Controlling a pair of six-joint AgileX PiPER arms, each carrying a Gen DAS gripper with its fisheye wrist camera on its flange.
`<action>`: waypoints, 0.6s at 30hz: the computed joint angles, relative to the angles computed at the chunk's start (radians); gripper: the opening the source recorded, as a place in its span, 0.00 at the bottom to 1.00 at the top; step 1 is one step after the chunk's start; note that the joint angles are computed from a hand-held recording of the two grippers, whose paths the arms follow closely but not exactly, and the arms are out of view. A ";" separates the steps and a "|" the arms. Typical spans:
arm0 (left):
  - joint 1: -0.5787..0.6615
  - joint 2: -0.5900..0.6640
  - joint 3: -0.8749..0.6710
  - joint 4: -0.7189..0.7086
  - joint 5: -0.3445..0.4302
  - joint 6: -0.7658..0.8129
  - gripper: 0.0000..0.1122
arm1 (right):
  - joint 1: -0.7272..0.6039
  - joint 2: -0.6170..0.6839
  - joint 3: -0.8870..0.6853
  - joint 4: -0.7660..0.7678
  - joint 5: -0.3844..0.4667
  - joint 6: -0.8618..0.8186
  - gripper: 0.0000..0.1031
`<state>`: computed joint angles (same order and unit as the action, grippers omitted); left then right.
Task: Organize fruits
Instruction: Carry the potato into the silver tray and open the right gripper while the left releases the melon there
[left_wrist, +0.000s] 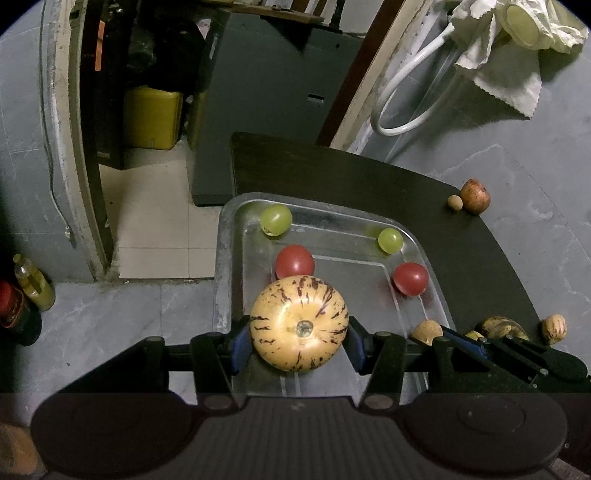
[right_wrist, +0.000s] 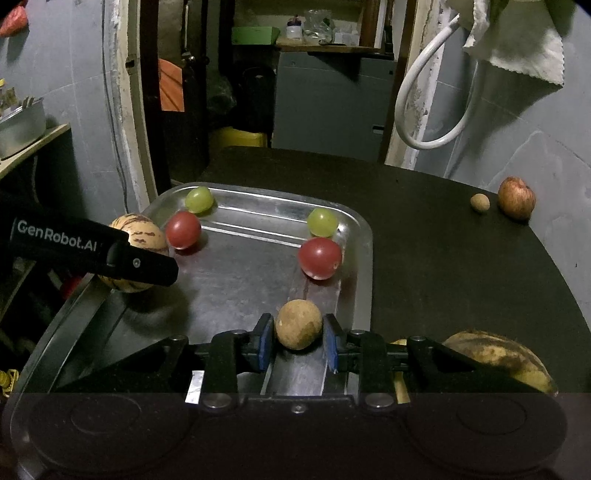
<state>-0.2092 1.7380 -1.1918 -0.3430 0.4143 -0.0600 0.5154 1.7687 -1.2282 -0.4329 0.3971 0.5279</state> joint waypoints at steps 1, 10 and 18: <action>0.001 -0.001 0.002 -0.002 0.001 0.005 0.50 | 0.000 -0.001 0.003 -0.002 -0.002 0.000 0.30; 0.009 -0.003 -0.002 -0.043 0.012 0.039 0.51 | -0.006 -0.014 0.014 0.041 -0.011 -0.057 0.38; 0.008 -0.033 0.017 -0.001 -0.002 -0.025 0.57 | -0.007 -0.084 0.061 0.044 -0.019 -0.067 0.56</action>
